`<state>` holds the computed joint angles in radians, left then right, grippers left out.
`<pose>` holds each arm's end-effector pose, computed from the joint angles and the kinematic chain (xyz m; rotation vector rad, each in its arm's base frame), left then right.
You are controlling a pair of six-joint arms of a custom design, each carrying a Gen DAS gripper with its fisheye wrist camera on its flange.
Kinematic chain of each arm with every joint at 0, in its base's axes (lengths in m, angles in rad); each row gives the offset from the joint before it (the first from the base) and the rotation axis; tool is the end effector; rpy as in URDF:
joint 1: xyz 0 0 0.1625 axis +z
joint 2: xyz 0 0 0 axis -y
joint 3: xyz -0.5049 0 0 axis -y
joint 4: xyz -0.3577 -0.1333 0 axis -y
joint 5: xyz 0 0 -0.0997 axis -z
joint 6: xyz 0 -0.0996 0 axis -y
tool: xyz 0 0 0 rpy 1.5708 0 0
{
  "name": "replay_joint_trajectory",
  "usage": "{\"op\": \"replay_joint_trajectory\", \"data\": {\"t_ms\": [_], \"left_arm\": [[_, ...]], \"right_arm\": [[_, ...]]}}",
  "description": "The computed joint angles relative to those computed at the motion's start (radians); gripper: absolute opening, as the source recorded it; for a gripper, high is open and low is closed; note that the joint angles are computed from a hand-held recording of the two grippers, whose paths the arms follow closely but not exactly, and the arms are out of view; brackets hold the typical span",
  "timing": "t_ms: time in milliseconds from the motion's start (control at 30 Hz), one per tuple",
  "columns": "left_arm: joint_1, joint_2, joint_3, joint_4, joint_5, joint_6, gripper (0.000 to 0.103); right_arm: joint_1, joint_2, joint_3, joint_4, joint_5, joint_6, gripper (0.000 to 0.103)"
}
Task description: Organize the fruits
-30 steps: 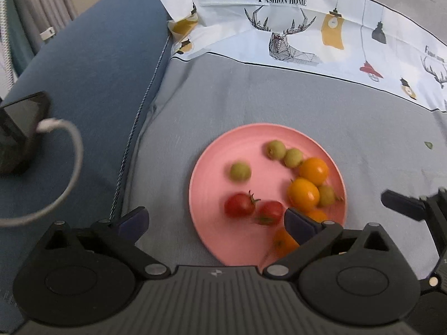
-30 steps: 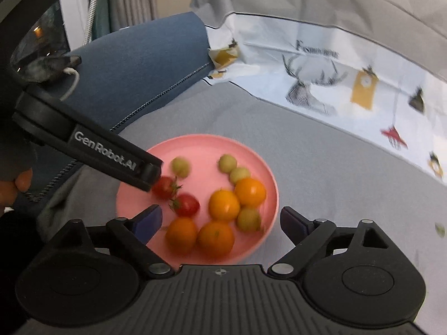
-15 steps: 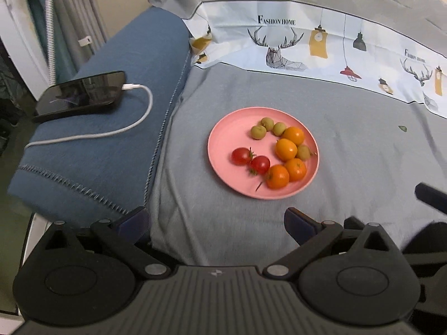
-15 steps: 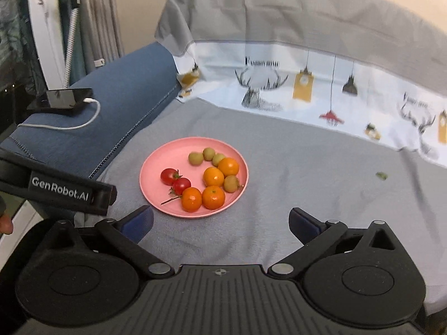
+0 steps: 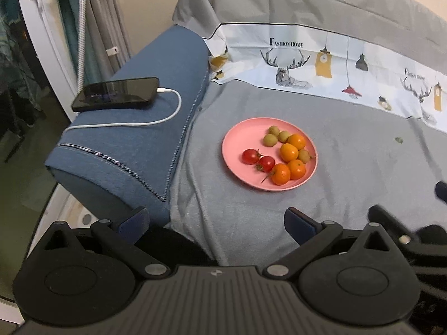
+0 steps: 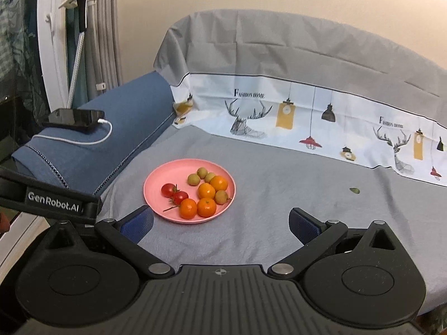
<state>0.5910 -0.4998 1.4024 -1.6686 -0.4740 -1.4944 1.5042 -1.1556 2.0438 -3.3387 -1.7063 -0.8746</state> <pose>-0.4585 -0.5749 0.0203 -0.0058 1.9856 -0.8413 0.0817 -0.5756 0.3609 0.8953 -2.2942 0.9567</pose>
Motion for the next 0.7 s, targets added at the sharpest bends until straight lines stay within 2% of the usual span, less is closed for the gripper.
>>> {"op": "replay_joint_trajectory", "data": {"t_ms": [100, 333, 700], "left_arm": [[-0.004, 0.013, -0.025, 0.088, -0.007, -0.044, 0.103], [-0.003, 0.009, -0.016, 0.078, -0.037, -0.066, 0.103], [-0.009, 0.016, -0.018, 0.094, -0.005, -0.079, 0.103]], "right_arm": [[-0.003, -0.010, 0.012, -0.009, 0.015, -0.007, 0.102], [-0.012, -0.025, 0.028, -0.019, 0.046, -0.023, 0.102], [-0.017, -0.028, 0.031, -0.010, 0.056, -0.012, 0.102]]}}
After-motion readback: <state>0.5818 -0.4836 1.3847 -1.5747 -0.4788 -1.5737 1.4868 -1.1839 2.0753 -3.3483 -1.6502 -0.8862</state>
